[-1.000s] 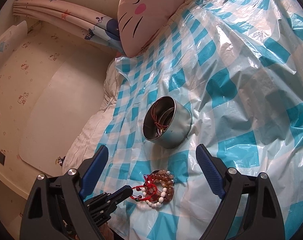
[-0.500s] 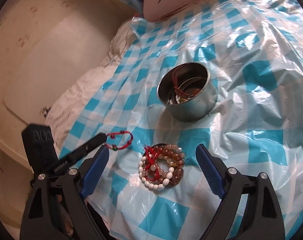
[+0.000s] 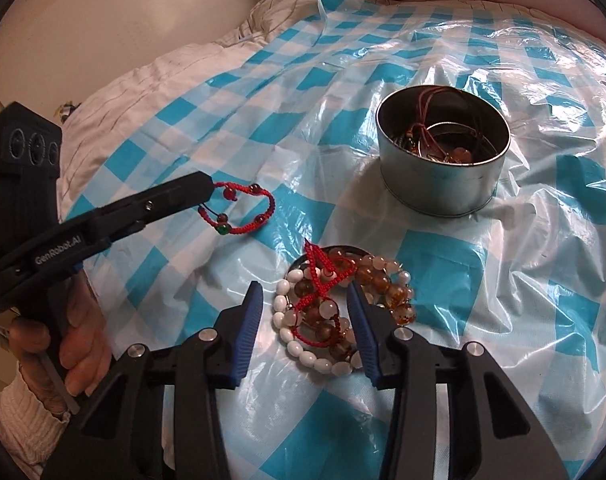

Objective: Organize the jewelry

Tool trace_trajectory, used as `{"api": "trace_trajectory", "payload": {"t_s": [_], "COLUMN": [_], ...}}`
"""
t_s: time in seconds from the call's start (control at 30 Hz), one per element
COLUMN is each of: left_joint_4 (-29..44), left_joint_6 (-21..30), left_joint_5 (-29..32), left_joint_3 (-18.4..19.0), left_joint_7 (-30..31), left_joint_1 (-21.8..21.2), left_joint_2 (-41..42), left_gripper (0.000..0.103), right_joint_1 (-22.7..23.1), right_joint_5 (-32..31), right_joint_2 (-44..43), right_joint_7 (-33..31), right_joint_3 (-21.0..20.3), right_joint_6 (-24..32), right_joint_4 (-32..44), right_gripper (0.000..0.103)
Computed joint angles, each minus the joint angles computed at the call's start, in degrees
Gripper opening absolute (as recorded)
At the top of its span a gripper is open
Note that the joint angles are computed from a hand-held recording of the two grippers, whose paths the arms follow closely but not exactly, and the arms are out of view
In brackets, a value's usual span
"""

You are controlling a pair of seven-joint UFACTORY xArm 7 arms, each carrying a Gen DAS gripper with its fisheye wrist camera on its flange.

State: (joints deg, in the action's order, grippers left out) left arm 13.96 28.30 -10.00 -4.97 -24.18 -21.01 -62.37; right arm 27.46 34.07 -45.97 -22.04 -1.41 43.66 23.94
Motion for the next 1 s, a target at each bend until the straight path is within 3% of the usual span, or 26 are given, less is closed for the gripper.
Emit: {"api": "trace_trajectory", "payload": {"t_s": [0.1, 0.13, 0.17, 0.57, 1.0], "left_joint_4": [0.0, 0.0, 0.1, 0.3, 4.6], "left_joint_6": [0.0, 0.0, -0.1, -0.4, 0.5], "left_joint_5": [0.0, 0.0, 0.0, 0.3, 5.3], "left_joint_3": [0.1, 0.0, 0.0, -0.6, -7.7], "left_joint_7": [0.0, 0.0, 0.0, 0.1, -1.8], "left_joint_1": [-0.1, 0.0, 0.0, -0.6, -1.1], "left_joint_2": [0.2, 0.1, 0.2, 0.5, 3.3], "left_gripper": [0.005, 0.005, 0.005, 0.005, 0.005], "right_joint_1": [-0.1, 0.1, 0.1, -0.9, -9.0], "right_joint_5": [-0.7, -0.5, -0.2, 15.2, 23.4], "right_joint_2": [0.3, -0.1, -0.4, -5.9, -18.8], "right_joint_7": [0.0, -0.3, -0.3, -5.1, -4.2], "right_joint_3": [0.6, 0.3, -0.2, -11.3, -13.9], "right_joint_6": [-0.5, -0.7, -0.7, 0.7, 0.3], "right_joint_4": [0.0, -0.2, -0.3, -1.3, -6.6], "right_gripper": [0.031, 0.018, 0.012, 0.011, 0.011]}}
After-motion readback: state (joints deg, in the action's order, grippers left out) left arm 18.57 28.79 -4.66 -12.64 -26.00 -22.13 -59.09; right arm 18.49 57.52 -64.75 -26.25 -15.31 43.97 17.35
